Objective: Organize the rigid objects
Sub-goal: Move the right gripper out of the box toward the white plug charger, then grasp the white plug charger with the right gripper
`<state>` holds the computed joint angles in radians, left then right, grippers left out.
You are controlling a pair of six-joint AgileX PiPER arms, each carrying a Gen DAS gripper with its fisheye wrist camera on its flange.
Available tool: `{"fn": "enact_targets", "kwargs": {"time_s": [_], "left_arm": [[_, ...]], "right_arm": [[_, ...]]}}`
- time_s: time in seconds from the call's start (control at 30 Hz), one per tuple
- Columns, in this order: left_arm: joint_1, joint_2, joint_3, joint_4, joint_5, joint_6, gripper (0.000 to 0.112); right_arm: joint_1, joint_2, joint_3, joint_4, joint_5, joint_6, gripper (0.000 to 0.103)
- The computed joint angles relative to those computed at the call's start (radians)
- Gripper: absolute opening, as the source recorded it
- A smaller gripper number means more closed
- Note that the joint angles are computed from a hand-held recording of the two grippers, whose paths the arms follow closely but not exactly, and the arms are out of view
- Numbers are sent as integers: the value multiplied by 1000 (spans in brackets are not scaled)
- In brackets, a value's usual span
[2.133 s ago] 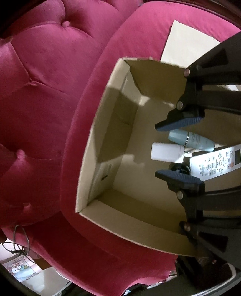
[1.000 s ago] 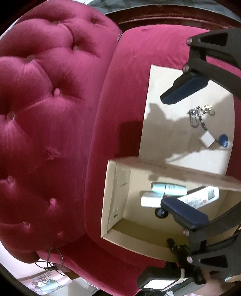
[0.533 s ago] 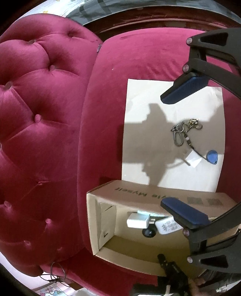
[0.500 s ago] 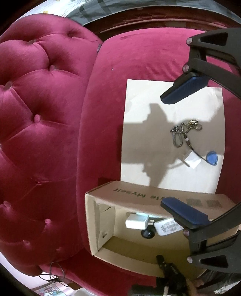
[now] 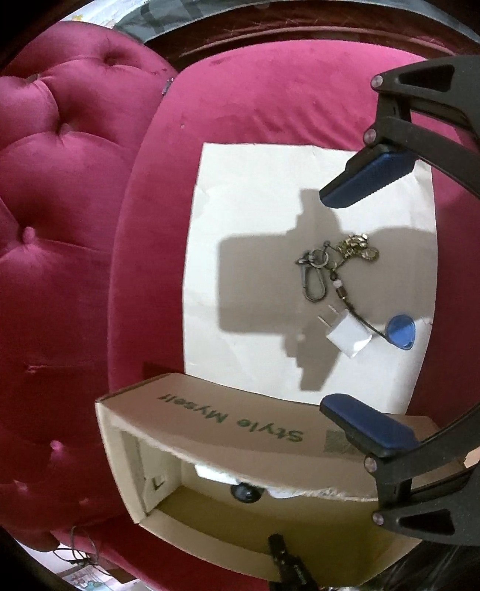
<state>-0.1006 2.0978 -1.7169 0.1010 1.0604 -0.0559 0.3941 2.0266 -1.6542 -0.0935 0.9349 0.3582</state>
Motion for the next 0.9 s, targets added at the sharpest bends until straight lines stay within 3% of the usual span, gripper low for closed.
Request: {"fn": "enact_targets", "kwargs": {"time_s": [0.53,0.9], "left_arm": [[-12,-3,3,13,-1,-16,12],[-19,1,3,23,-2,-26,12]], "right_arm": [[1,25,148,42,-156,-37,103],[-5,46,135,71,-153,-62,102]]}}
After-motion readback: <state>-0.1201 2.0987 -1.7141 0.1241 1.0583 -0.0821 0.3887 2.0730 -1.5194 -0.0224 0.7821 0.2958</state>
